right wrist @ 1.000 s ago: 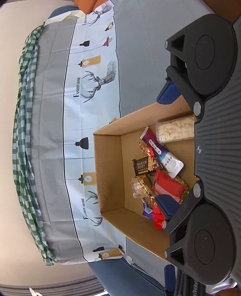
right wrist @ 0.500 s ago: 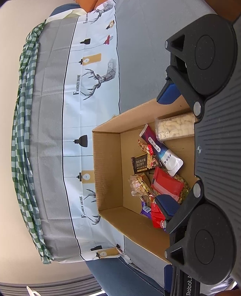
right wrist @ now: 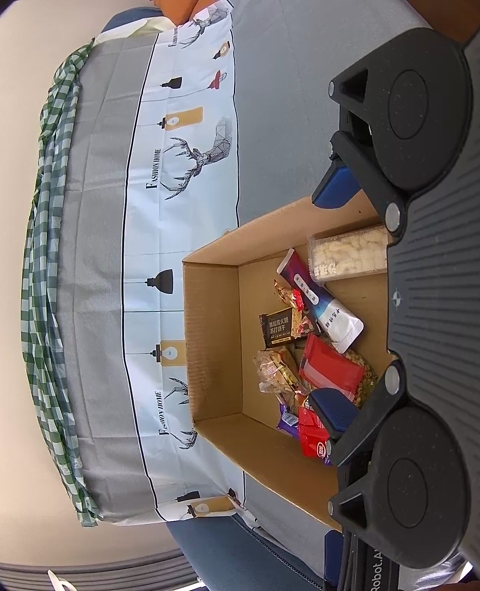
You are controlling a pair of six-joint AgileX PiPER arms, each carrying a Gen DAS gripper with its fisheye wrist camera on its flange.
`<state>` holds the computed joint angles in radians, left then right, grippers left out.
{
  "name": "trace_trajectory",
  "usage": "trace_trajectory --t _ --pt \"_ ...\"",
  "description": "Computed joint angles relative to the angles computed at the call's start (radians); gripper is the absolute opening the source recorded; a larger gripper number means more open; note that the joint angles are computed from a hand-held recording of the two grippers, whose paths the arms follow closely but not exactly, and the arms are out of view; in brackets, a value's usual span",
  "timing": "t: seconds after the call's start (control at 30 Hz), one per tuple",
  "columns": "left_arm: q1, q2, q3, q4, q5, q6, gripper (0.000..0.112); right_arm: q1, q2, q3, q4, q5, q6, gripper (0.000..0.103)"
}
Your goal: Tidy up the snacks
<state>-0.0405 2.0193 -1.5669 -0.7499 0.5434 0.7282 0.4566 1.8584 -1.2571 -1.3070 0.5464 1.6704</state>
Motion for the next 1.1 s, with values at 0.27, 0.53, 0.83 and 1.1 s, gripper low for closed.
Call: trace_trajectory --t 0.27,0.53,0.83,1.1 --pt "-0.004 0.0 -0.003 0.009 0.001 -0.007 0.103 0.002 0.002 -0.002 0.0 0.003 -0.002 0.102" --pt "-0.004 0.001 0.001 0.009 0.0 -0.006 0.103 0.003 0.003 -0.004 0.003 0.005 -0.002 0.102" --pt "-0.003 0.005 -0.005 0.01 0.007 -0.006 0.103 0.001 0.005 -0.007 0.008 0.003 -0.008 0.102" --pt "-0.004 0.003 0.001 -0.001 0.007 0.014 0.103 0.009 0.008 -0.011 0.003 0.018 0.009 0.102"
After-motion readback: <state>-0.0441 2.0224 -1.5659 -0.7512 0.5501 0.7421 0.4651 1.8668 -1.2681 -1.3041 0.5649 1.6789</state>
